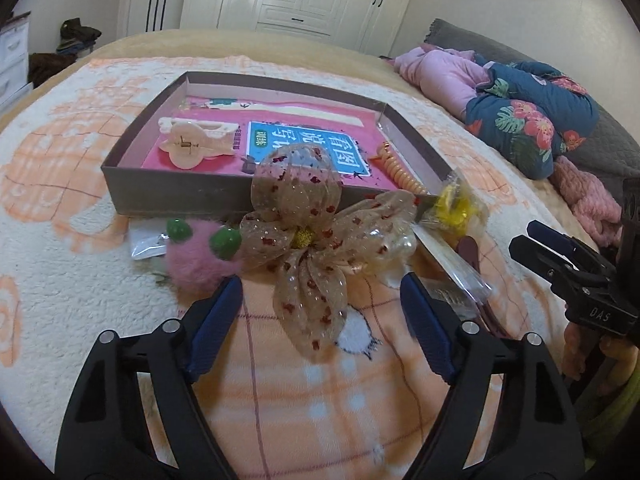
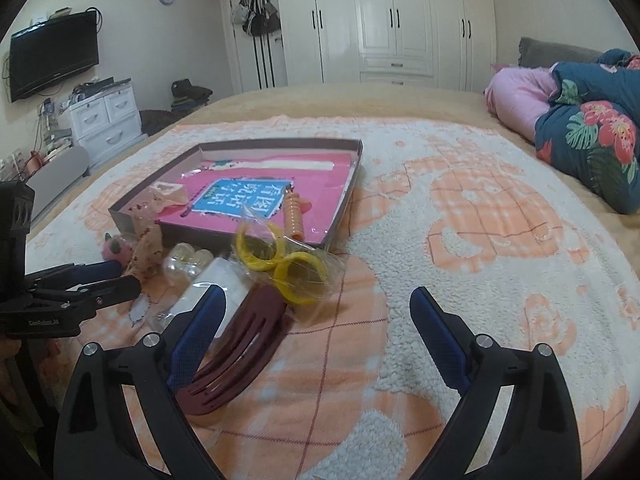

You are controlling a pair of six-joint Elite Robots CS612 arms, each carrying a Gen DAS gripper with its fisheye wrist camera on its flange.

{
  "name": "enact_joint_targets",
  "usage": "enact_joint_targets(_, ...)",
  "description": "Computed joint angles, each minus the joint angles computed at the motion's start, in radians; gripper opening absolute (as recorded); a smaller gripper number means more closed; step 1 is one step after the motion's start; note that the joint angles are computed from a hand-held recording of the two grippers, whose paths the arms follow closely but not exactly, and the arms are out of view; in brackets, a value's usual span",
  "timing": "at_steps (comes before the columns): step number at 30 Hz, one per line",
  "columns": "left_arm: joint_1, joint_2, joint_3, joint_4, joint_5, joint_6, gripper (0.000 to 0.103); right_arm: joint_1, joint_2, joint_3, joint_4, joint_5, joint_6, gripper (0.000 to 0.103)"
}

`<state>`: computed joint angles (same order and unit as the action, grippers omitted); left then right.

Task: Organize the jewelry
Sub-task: 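Grasp red-dotted bow with left tool while right tool grasps yellow hair ties bag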

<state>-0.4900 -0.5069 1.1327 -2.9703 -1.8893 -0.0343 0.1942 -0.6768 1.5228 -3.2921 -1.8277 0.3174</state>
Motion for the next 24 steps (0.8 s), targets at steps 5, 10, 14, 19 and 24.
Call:
enact_joint_targets(5, -0.001, 0.012, -0.026, 0.033, -0.002, -0.001, 0.040, -0.021, 0.009, -0.020, 0.040, 0.065, 0.035, 0.091)
enact_joint_targets(10, 0.001, 0.013, -0.025, 0.031, -0.014, 0.015, 0.007, -0.042, 0.021, -0.046, 0.082, 0.143, 0.068, 0.091)
enact_joint_targets(14, 0.000, 0.002, -0.002, -0.001, -0.024, 0.047, 0.006, -0.051, 0.029, -0.062, 0.098, 0.188, 0.084, 0.090)
enact_joint_targets(19, -0.001, -0.015, 0.033, -0.049, -0.046, 0.088, 0.006, -0.058, 0.039, -0.083, 0.118, 0.242, 0.085, 0.077)
enact_joint_targets(24, 0.000, -0.020, 0.041, -0.063, -0.053, 0.080, 0.006, -0.055, 0.039, -0.083, 0.102, 0.275, 0.068, 0.048)
